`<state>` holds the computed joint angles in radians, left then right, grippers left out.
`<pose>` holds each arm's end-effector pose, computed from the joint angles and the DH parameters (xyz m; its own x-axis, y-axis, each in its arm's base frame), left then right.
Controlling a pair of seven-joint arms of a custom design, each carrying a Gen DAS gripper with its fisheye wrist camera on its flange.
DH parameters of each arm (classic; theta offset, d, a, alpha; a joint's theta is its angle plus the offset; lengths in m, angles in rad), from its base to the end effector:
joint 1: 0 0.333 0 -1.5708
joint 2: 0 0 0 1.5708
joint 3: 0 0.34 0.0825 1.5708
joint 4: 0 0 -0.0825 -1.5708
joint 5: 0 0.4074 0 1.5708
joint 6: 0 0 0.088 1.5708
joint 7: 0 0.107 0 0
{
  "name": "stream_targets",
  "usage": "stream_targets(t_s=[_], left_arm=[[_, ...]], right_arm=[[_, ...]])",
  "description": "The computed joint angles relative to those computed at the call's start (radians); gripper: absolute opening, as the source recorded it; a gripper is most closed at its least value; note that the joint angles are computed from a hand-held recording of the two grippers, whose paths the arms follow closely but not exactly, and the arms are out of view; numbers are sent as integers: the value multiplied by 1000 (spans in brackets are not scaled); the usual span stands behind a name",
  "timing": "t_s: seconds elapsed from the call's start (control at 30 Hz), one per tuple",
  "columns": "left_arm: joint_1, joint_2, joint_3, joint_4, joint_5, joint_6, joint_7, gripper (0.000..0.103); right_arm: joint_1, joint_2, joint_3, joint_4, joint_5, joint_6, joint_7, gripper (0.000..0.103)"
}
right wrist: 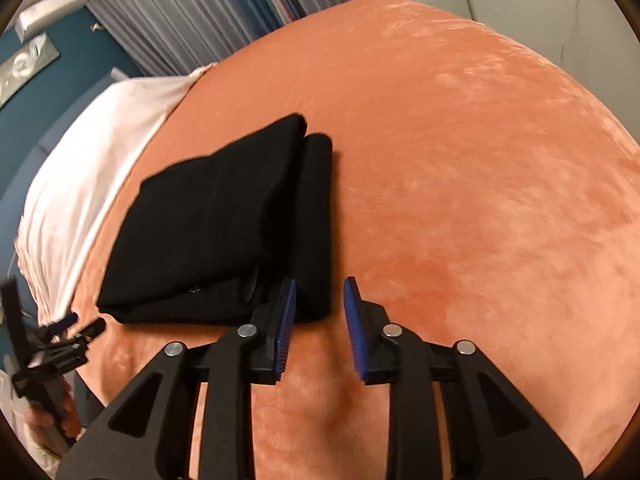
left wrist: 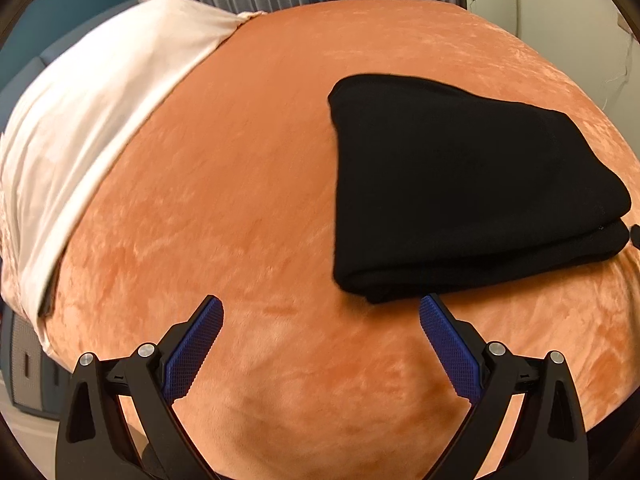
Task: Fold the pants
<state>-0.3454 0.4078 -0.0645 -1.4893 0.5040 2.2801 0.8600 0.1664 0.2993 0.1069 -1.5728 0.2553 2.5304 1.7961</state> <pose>0.6914 -0.2790 0.4966 0.0895 -0.9874 -0.1303 -0.8569 -0.0097 -0.5154 0.7038 0.1835 0.5613 -0.0037 -0.9189 -0.3945 -0.8342 0.2204 -0.5055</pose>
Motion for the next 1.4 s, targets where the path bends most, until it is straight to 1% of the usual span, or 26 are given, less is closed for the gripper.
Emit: stream_targets(t_s=[0.03,0.07,0.1,0.13,0.2,0.27,0.33,0.4,0.47,0.5,0.53,0.63,0.67,0.77,0.8,0.87,0.9,0.93,0.97,1.0,1.03,1.1,1.13,1.2,1.3,1.4], left_arm=[[20,-13,-10,-25,-35,28,12,98],[42,-24,-21,-49,-80,57,31,98],[81,-38,-44,-82,-165,103,71,98],[111,-47,-63,-106,-243,138,111,98],[188,-60,-118,-156,-467,210,227,98],[279,-66,-191,-204,-739,279,383,97],[346,-67,-249,-227,-965,313,513,97],[383,-67,-283,-232,-1123,321,617,97],[381,-63,-279,-221,-1183,319,663,97],[374,-57,-269,-208,-1193,310,675,98],[365,-45,-258,-186,-1197,295,681,97],[331,-2,-207,-122,-1186,244,633,97],[328,2,-202,-119,-1198,242,621,97],[365,-12,-228,-152,-1335,277,677,97],[361,-14,-224,-158,-1349,287,678,97],[336,-27,-193,-173,-1308,305,631,97],[312,-33,-168,-174,-1249,309,588,97],[290,-41,-146,-178,-1187,312,545,97],[269,-53,-128,-184,-1124,316,510,97],[242,-62,-106,-182,-1038,314,470,97],[221,-67,-87,-179,-957,302,439,97],[171,-69,-44,-154,-755,231,375,98],[145,-73,-29,-151,-658,201,350,98],[127,-90,-22,-184,-549,194,320,98],[109,-75,-14,-179,-435,185,263,97],[85,-51,14,-160,-321,216,171,97]], right_arm=[[-6,-16,0,-18,8,5,-2,39],[-8,-29,-3,-29,11,10,-1,55],[-12,-44,-5,-45,17,16,-3,66],[-23,-55,1,-57,45,19,-28,68],[-56,-67,23,-72,164,17,-105,72],[-75,-60,33,-69,266,4,-157,77],[-90,-49,39,-62,358,-11,-199,77],[-94,-32,36,-52,413,-25,-203,78],[-103,-14,44,-41,476,-43,-226,79],[-106,-2,47,-32,501,-54,-230,84],[-106,8,48,-25,519,-60,-229,87],[-98,20,45,-15,523,-50,-231,89],[-99,20,46,-15,529,-51,-233,90],[-106,20,50,-14,557,-57,-244,90],[-105,19,50,-16,563,-51,-248,90],[-98,14,46,-23,558,-30,-251,90],[-72,7,29,-27,494,2,-217,89],[-30,-1,1,-33,373,45,-160,89],[1,-7,-19,-36,265,73,-119,86],[49,-14,-50,-37,102,102,-65,83],[81,-17,-67,-33,-17,110,-31,82],[106,-14,-68,-20,-140,100,4,82],[106,-12,-60,-15,-167,91,15,82],[92,-9,-35,-15,-170,83,25,82],[57,-12,1,-32,-97,85,24,82],[50,-26,5,-54,-79,90,45,82]])
